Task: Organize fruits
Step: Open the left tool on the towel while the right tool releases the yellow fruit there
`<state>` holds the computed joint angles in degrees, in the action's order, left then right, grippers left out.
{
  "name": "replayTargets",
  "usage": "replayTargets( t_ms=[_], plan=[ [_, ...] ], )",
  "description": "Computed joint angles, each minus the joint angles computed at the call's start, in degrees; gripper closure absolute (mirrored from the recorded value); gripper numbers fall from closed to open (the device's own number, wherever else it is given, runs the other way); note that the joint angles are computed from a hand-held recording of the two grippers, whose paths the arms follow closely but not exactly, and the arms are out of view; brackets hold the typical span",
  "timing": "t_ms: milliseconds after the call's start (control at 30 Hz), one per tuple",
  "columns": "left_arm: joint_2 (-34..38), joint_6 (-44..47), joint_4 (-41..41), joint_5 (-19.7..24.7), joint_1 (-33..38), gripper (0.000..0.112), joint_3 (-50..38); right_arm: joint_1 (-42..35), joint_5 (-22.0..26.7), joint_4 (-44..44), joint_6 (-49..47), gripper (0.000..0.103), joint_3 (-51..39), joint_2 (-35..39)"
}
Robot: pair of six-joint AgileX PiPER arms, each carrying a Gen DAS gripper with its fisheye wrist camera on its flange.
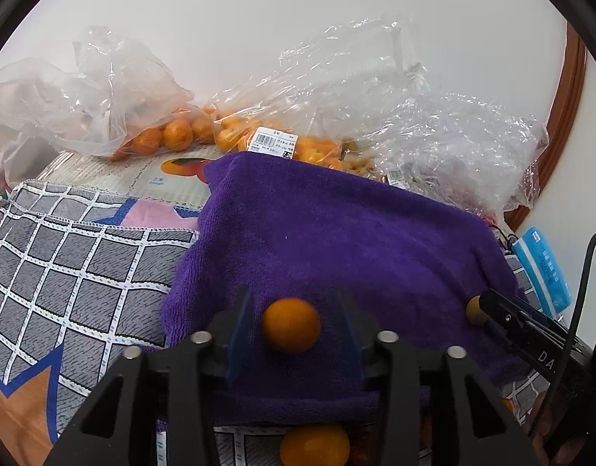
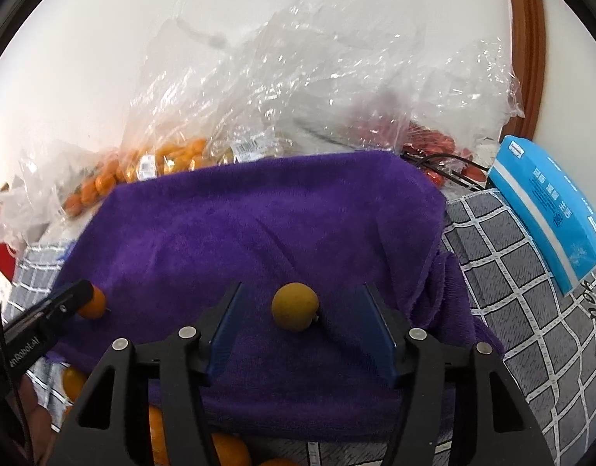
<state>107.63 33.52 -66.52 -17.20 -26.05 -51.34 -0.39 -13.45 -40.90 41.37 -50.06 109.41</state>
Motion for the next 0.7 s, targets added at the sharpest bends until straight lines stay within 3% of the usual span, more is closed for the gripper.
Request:
replayTargets(
  t_ms=[100,233,367,500,700],
  plan=[
    [-0.71,-2.0,1.51,-1.4,-0.62,0.067,0.73,-0.09,0.83,0.14,0.33,0.039,-0.03,-0.42],
    [-1.15,-4.32,2.83,-2.48,-0.98,0.066,1.29,-0.64,0.69,-7.71,8.42,0.033,-0.22,-0.76],
    [-1.35,-2.71,1.03,-4.84,-2.13,0.066,1.55,0.64,2.55,-0.97,0.91,0.033,0.01,-1.11],
    [-2.09,-3.22,1.14,-6.95,-3.14,0.066,2.39,0.84,0.16,10.91,-11.76,0.033,2.4,-2.7],
    [-2.64,-2.64,-0.28,-8.11,-3.76,0.067,2.71,-1.4,-2.82,1.91,-1.54,0.033,3.99,-5.04]
  ],
)
